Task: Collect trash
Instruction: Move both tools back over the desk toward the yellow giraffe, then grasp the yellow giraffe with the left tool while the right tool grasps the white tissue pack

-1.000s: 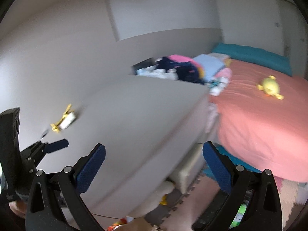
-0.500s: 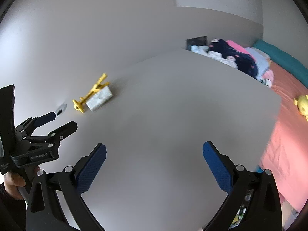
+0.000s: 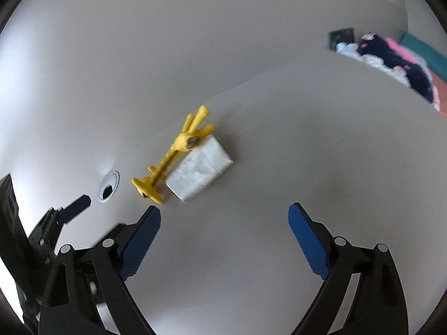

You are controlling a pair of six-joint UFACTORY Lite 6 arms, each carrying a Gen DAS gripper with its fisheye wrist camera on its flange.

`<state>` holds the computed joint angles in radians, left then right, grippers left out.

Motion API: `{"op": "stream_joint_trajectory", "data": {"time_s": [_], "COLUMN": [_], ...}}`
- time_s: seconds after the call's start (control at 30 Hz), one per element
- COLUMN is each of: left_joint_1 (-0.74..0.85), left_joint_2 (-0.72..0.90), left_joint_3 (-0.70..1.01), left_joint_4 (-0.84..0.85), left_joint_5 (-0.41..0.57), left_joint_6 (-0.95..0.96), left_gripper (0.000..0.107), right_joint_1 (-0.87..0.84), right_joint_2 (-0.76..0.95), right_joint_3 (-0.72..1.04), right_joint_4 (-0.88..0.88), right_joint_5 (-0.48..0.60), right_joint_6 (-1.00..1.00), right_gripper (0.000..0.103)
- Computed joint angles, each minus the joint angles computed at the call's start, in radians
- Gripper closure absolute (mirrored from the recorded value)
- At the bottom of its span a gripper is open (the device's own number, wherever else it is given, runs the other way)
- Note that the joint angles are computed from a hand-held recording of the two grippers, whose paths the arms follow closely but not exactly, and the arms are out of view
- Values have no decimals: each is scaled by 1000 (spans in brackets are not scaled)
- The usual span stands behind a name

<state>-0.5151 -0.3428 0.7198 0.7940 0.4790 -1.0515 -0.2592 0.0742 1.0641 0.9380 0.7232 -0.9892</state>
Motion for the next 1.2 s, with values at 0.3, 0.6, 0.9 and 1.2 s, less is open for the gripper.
{"op": "stream_joint_trajectory", "data": {"time_s": [0.3, 0.6, 0.9, 1.2], "left_joint_1": [161, 92, 101, 139], "left_joint_2": [47, 188, 293, 505], "left_joint_3": [7, 86, 178, 386], "left_joint_4": [-177, 196, 96, -179], "left_joint_5": [-156, -63, -114, -150], "left_joint_6": [274, -96, -19, 228], "left_gripper": [10, 10, 10, 24], "right_joint_1": [158, 258, 216, 94], "right_joint_2": [192, 283, 313, 255], "right_joint_3": [190, 270, 314, 221], "right_joint_4": [-83, -240, -160, -41], "right_joint_5": [-81, -184, -122, -94], "right_joint_6": [211, 409, 293, 95], "right_gripper": [10, 20, 70, 70]}}
